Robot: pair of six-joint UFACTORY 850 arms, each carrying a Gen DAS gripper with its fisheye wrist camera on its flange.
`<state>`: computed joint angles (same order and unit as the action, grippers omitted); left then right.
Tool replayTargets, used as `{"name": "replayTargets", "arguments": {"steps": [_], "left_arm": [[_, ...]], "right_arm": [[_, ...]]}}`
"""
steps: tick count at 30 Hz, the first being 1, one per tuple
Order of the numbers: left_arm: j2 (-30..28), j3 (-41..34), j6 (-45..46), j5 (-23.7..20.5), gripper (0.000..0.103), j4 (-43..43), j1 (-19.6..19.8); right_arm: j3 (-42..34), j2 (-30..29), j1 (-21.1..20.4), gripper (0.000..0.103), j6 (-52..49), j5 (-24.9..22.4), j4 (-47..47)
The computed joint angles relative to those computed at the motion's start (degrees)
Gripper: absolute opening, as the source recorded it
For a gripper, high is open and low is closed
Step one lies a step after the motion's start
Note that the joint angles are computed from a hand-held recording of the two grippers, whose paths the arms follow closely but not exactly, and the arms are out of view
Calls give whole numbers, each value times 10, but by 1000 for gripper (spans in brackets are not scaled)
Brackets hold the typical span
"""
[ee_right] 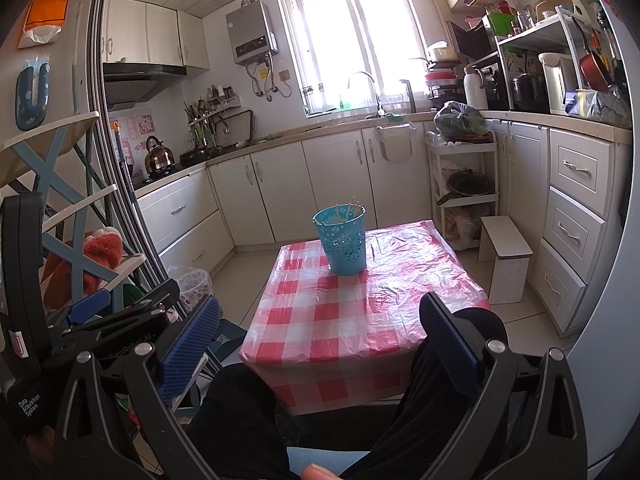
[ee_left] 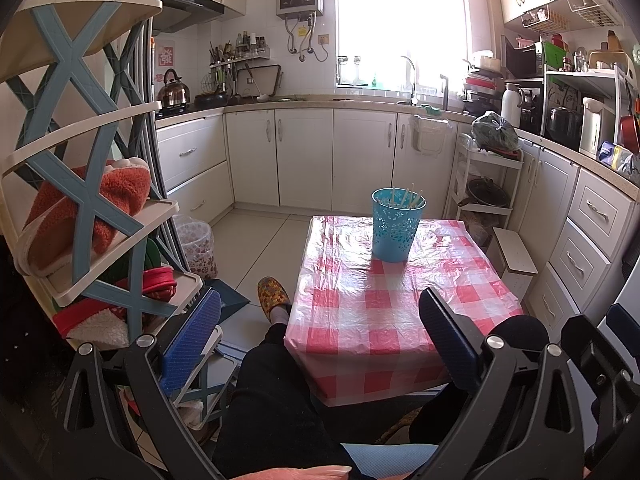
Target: Organize utensils
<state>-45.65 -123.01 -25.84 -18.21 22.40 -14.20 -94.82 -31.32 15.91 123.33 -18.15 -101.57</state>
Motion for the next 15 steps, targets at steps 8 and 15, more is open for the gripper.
{"name": "replayTargets", "arguments": {"steps": [8,15], "left_arm": [[-1,-2,1,-1,95,0,0],[-1,-2,2,-2,95,-2,0]], "right_arm": [[1,1,0,96,-2,0,2],[1,1,0,96,-2,0,1]]}}
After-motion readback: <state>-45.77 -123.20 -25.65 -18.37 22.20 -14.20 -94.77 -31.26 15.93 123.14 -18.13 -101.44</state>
